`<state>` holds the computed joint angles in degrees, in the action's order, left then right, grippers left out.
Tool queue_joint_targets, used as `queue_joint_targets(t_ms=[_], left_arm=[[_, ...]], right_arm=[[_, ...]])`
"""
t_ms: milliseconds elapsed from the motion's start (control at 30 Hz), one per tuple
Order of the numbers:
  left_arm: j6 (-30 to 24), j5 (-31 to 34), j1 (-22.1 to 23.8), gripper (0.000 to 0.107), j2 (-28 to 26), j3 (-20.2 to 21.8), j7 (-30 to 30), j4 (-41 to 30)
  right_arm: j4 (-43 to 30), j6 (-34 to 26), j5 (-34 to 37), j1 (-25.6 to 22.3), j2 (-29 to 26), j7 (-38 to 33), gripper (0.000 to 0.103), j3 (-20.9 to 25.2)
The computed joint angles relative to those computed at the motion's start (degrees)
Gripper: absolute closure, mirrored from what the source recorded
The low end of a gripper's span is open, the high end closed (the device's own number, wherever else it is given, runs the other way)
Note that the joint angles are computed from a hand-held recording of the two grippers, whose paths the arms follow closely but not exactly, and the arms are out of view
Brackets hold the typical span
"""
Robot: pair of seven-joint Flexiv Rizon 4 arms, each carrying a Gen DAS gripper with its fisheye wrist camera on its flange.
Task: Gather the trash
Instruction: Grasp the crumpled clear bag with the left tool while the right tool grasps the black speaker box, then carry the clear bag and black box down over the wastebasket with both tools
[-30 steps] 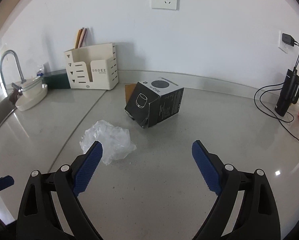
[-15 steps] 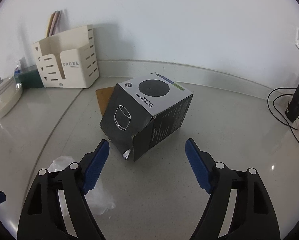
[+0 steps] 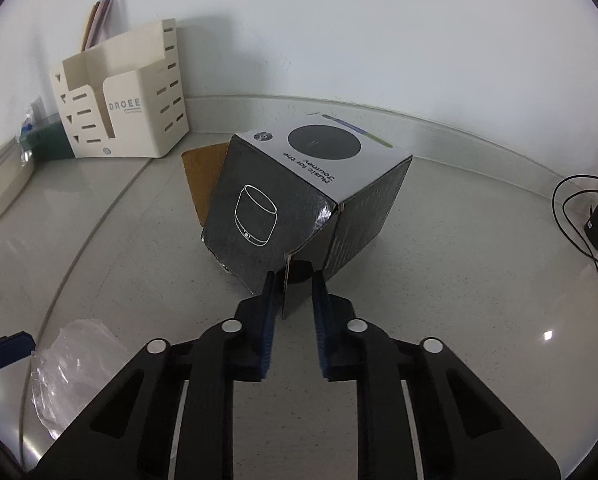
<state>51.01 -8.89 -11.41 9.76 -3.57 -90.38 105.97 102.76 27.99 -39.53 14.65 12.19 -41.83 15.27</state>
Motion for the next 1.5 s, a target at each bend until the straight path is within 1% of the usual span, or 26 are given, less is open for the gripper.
queue_joint_targets(t_ms=[33,133,233,300,333,367,400,433,500,533,633,700,867,1000,1100,1300,1500], left_arm=[[0.1,-0.8,-0.1,0.017,-0.5,0.1,0.1,-0.2],[0.2,-3.2,-0.4,0.018,-1.8,0.2,0.9,-0.7],[-0.6,-3.7,-0.5,0.021,-2.9,0.0,0.8,-1.4],[-1.1,-4.8,-0.7,0.035,-3.4,0.0,1.1,-1.6],[-1.2,-5.8,-0.9,0.038,-3.6,0.1,1.6,-1.4],[-1.3,-6.3,-1.0,0.049,-3.7,0.1,1.8,-1.4],[-0.8,-5.6,-1.1,0.056,-3.6,-0.1,1.4,-1.2],[-0.5,-4.5,-1.1,0.057,-3.5,-0.3,0.8,-1.2],[-0.3,-3.1,-1.1,0.064,-3.2,-0.5,0.5,-1.2],[-0.1,-2.4,-1.2,0.065,-2.9,-0.5,0.2,-1.0],[0.2,-1.7,-1.1,0.069,-1.7,-0.3,-0.6,-0.5],[1.3,-1.7,-1.1,0.070,-0.5,0.1,-0.7,0.7],[3.5,-0.8,-0.8,0.071,5.0,0.8,-1.9,4.8],[5.3,1.8,-0.1,0.071,11.4,0.6,-4.4,9.3],[6.0,1.8,-0.5,0.071,15.8,1.0,-4.9,12.4],[5.3,1.6,-0.7,0.071,24.0,0.9,-6.4,17.0],[3.4,2.5,-0.4,0.071,31.3,0.6,-7.7,20.3]], right_arm=[[0.2,0.3,0.4,0.0,0.2,-0.1,0.094,-0.1],[0.8,0.4,0.8,-0.3,0.8,-0.4,0.098,-0.2],[1.7,1.0,0.8,-0.8,1.7,-0.9,0.100,-0.2],[2.0,1.2,1.0,-1.2,2.4,-1.1,0.100,-0.2],[2.1,1.6,1.0,-1.3,2.5,-1.1,0.100,-0.2],[2.2,1.9,1.1,-1.5,2.7,-1.3,0.100,-0.2],[2.5,2.1,1.1,-1.7,3.0,-1.4,0.101,-0.1],[2.7,2.3,1.0,-1.9,3.2,-1.4,0.101,-0.1],[3.2,2.9,1.3,-2.1,3.9,-1.6,0.101,0.1],[3.6,3.2,1.2,-2.3,4.3,-1.6,0.101,0.2],[4.5,3.9,1.6,-2.6,5.5,-1.8,0.101,0.6],[5.1,4.1,1.9,-2.7,6.4,-1.8,0.101,1.0],[7.0,3.8,2.9,-2.6,9.5,-1.0,0.101,2.9],[8.7,3.0,4.0,-1.9,12.4,0.8,0.101,5.2],[10.1,2.1,5.0,-1.1,14.9,2.8,0.101,7.2],[10.5,0.2,4.9,-0.1,18.8,5.8,0.101,10.6],[9.0,-2.1,3.8,0.8,20.9,7.5,0.101,14.5]])
